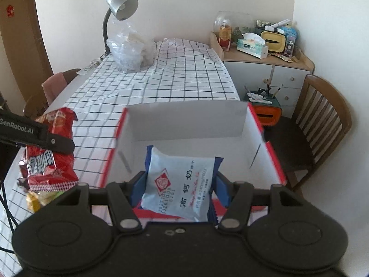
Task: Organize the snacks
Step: 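Carry the milk packet and red chip bag with both tools into the red box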
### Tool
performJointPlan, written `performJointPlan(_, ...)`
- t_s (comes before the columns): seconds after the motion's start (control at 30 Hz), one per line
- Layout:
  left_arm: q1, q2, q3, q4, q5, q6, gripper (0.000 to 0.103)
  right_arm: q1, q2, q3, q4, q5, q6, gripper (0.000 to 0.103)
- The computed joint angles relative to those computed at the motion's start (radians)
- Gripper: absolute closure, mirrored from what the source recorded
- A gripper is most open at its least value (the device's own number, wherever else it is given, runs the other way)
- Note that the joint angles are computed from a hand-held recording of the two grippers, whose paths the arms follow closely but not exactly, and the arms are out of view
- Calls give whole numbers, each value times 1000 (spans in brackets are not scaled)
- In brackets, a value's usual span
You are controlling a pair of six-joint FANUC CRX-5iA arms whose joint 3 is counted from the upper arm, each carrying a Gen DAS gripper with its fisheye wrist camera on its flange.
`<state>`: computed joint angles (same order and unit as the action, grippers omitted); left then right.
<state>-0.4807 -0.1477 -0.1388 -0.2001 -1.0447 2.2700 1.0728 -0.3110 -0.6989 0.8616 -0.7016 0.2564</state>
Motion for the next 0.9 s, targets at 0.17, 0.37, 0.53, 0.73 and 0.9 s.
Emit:
performJointPlan(0.17, -41, 130, 139, -44, -21, 36, 37, -124, 35, 46, -99, 85, 203, 42)
performJointPlan(0.37, -54, 281, 281, -49, -64, 28, 37, -239, 115, 137, -273, 146, 455, 42)
performJointPlan(0.53, -47, 390, 378, -44, -105, -10, 37, -298, 199, 216, -398, 162, 621, 42)
performJointPlan(0.73, -32, 513, 478, 0, -167, -83, 37, -336, 297, 321, -562, 123, 830, 42)
performJointPlan(0.9, -22, 595, 539, 19, -227, -124, 37, -345, 361, 385, -636, 75, 935, 42)
